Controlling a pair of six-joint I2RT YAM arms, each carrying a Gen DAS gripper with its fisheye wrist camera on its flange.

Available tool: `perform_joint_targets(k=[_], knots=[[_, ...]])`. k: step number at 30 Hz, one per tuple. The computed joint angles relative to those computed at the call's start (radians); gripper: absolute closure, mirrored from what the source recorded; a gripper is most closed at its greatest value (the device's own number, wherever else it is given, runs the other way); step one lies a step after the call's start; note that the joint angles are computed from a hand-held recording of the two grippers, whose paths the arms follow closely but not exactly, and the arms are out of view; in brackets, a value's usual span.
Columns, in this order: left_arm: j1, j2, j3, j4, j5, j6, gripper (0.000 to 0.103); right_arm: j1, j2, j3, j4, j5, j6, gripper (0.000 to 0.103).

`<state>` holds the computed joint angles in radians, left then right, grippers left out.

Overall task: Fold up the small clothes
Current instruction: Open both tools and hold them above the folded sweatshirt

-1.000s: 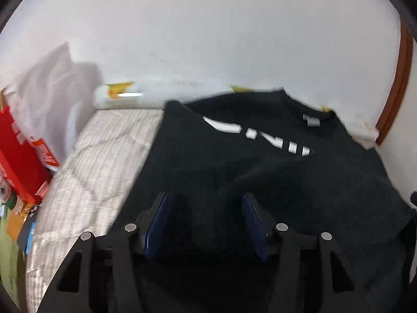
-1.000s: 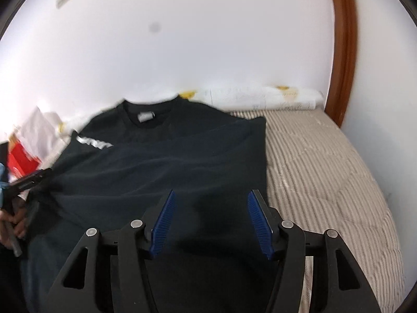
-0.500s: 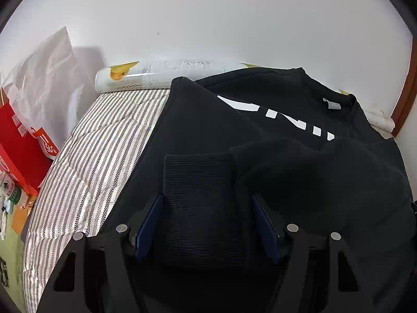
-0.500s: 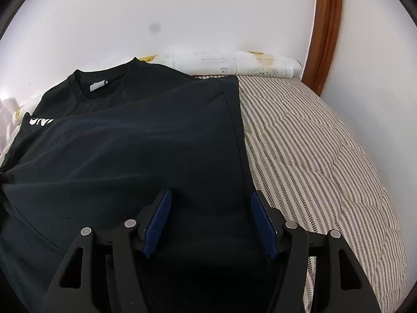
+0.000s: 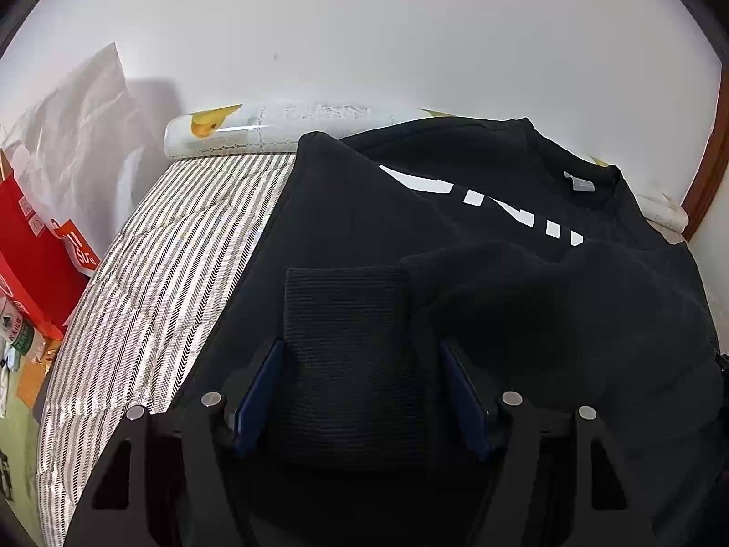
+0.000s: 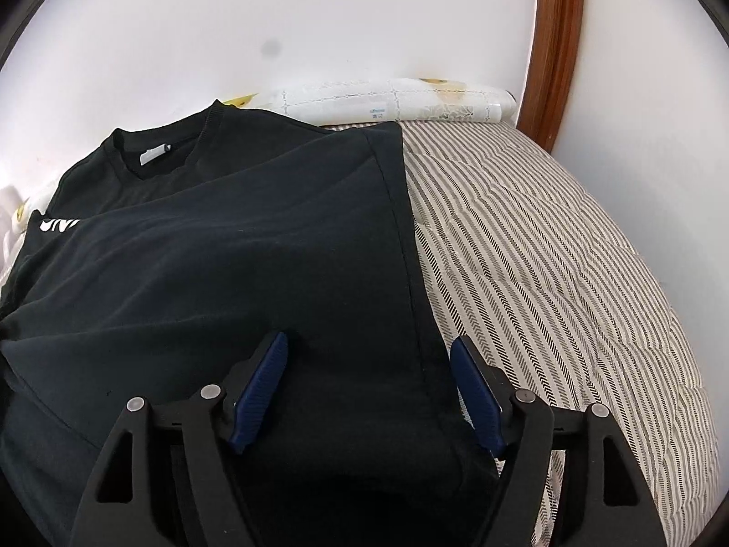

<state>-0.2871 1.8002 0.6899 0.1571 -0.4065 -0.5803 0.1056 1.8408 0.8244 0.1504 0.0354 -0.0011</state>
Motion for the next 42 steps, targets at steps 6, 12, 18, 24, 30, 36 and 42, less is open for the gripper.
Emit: perform_joint_targets(k=[6, 12, 18, 24, 30, 36, 42], knots=[[-0.004, 0.007, 0.012, -0.011, -0.001, 0.005, 0.032, 0.013, -0.004, -0.002, 0.004, 0.028, -0.004, 0.031], [0.002, 0.000, 0.010, -0.008, 0.011, 0.008, 0.031, 0.023, -0.009, -0.005, 0.007, 0.058, -0.006, 0.030], [0.000, -0.003, 0.015, -0.018, 0.007, 0.005, 0.030, 0.021, -0.010, -0.006, 0.008, 0.055, -0.005, 0.029], [-0.003, 0.000, 0.021, -0.025, 0.002, 0.007, 0.029, 0.014, -0.009, -0.006, 0.008, 0.043, -0.004, 0.029], [-0.001, -0.015, 0.002, -0.008, 0.014, 0.007, 0.024, 0.013, -0.016, -0.012, 0.008, 0.035, 0.002, 0.027], [-0.048, -0.098, -0.049, -0.061, -0.002, -0.041, 0.023, -0.017, -0.107, -0.072, -0.006, -0.014, -0.060, 0.026], [-0.190, -0.341, -0.179, -0.218, -0.097, -0.162, 0.023, -0.154, -0.425, -0.282, -0.118, -0.172, -0.167, 0.026]])
